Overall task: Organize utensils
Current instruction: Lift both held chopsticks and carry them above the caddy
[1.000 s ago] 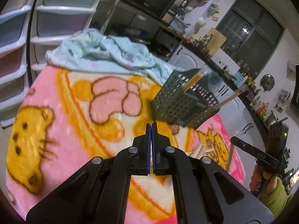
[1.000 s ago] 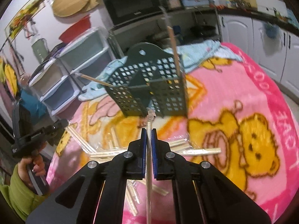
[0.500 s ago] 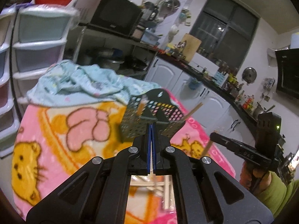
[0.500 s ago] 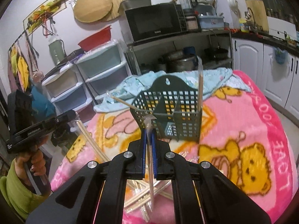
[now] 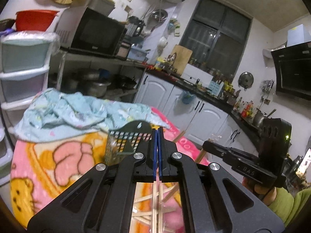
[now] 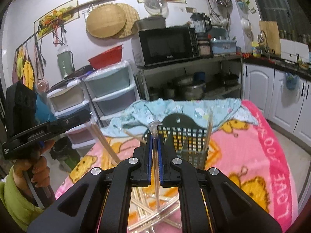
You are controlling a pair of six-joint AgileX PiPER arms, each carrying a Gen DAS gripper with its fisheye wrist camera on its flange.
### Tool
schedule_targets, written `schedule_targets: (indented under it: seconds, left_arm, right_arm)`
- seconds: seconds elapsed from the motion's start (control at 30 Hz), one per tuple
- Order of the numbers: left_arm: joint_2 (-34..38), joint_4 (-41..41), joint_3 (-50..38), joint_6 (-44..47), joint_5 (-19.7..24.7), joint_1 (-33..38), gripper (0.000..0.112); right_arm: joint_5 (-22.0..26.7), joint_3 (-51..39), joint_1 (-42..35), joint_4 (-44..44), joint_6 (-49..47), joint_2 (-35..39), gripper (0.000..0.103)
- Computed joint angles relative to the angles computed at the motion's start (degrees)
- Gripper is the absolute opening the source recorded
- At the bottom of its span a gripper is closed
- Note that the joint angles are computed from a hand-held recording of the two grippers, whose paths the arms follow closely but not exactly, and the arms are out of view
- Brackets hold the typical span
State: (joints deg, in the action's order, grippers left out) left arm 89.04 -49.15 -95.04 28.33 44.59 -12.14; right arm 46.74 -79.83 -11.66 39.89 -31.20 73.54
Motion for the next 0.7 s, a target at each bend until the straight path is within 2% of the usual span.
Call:
schedule_targets:
  seconds: [0.47,0.7]
  left_arm:
    - [6.3,4.2,-16.9,-5.0,1.2,-4.2,0.000]
    - [12.5,9.0,-30.0,-10.5,3.2,-5.8,0.000]
  right_arm:
    - [-0.5,-10.1,-0.7,-0.3,1.0,3.1,0.005]
    - [-1.5,-14.4,-1.1,-0.9,1.6,4.9,0.005]
